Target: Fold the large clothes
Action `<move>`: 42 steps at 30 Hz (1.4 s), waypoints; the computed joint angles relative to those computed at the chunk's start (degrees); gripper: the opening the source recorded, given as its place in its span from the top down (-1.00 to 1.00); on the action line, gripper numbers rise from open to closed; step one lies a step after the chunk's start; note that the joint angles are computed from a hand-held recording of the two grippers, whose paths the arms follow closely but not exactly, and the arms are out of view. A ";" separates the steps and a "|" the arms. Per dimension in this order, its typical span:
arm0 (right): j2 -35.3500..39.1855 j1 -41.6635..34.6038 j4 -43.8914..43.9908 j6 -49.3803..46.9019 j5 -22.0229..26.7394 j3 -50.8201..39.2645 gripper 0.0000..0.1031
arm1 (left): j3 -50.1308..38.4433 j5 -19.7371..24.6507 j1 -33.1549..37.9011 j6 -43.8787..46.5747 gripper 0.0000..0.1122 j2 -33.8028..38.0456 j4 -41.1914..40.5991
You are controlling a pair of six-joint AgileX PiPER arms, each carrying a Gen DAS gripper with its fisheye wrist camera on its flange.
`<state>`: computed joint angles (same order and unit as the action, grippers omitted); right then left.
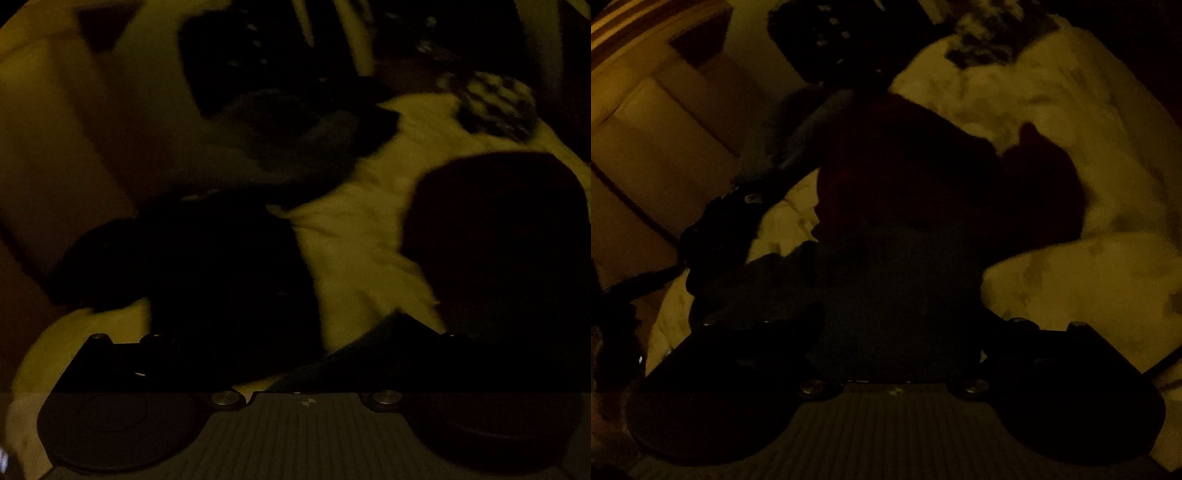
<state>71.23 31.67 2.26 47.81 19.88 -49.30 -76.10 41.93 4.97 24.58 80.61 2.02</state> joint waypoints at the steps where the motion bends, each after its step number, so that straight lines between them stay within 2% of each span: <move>1: 0.07 -0.16 -0.59 0.73 -0.12 0.16 -0.69 | 0.00 -1.28 -2.30 -1.17 -0.84 1.83 2.85; 3: 0.37 -0.83 0.73 -0.02 -1.08 0.84 -0.69 | -0.09 -3.31 -6.64 -6.28 -0.84 6.87 13.72; 6: 0.92 -1.82 3.20 -1.98 -2.01 1.57 -0.69 | 1.05 -3.62 -10.78 -15.43 -0.84 13.82 28.87; 9: 1.96 -2.24 3.64 -2.60 -1.85 1.69 -0.69 | 8.32 -8.77 -12.14 -24.88 -0.84 14.43 41.56; 11: 2.59 -2.72 5.38 -4.38 -1.99 1.80 -0.70 | 10.89 -10.98 -11.18 -26.94 -0.84 12.56 41.50; 13: 3.20 -3.17 7.43 -6.58 -2.18 1.73 -0.72 | 12.19 -11.31 -11.07 -29.69 -0.84 10.39 42.13; 15: 3.64 -3.56 9.05 -8.19 -2.01 1.61 -0.74 | 12.51 -10.35 -10.83 -30.85 0.20 7.60 43.74; 16: 3.78 -3.61 9.14 -8.21 -1.84 1.57 -0.74 | 12.70 -10.17 -9.69 -29.14 0.48 5.14 41.11; 21: 3.28 -3.38 8.61 -6.86 -1.87 1.88 -0.74 | 7.10 -7.64 1.79 -11.05 0.48 -3.01 13.27; 24: 3.38 -3.11 7.63 -5.67 -1.45 1.64 -0.74 | 0.53 -1.30 8.00 4.98 0.41 -3.21 -3.92; 25: 3.46 -2.92 6.94 -5.03 -1.10 1.39 -0.75 | 0.83 -1.55 9.15 10.69 0.16 -3.99 -8.12; 26: 3.58 -2.75 6.30 -4.53 -0.62 1.05 -0.75 | 2.14 -3.25 9.33 14.40 -0.81 -4.74 -10.03; 28: 3.68 -2.58 5.15 -3.64 0.32 0.45 -0.76 | 2.70 -4.96 7.84 18.53 -0.84 -3.78 -11.43; 29: 3.67 -2.40 4.54 -3.08 0.61 0.33 -0.76 | 1.93 -3.60 7.13 20.42 -0.84 -2.62 -14.06; 31: 3.42 -2.13 3.48 -2.03 0.79 0.41 -0.76 | -1.30 -1.18 3.90 17.78 -0.84 2.00 -12.45; 34: 3.31 -2.31 4.14 -2.34 0.18 0.99 -0.76 | -1.22 -6.43 -4.02 8.35 -0.84 8.39 3.25; 37: 3.84 -3.26 7.74 -5.67 -0.38 1.23 -0.78 | -3.21 -3.63 -8.82 -0.21 -0.84 15.77 18.68; 38: 4.08 -3.74 9.64 -7.68 -0.55 1.32 -0.79 | -2.90 -3.37 -9.64 -1.17 -0.84 17.14 20.36; 40: 4.73 -4.69 13.73 -12.05 -0.81 1.46 -0.81 | 0.58 -7.14 -10.81 -5.91 -0.84 17.68 25.93; 42: 5.54 -5.62 17.35 -15.95 -0.87 1.41 -0.83 | 2.19 -7.86 -11.24 -7.07 -0.84 17.53 25.03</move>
<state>76.77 26.05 19.61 31.85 19.01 -47.89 -73.92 34.07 -6.27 17.51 98.14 27.04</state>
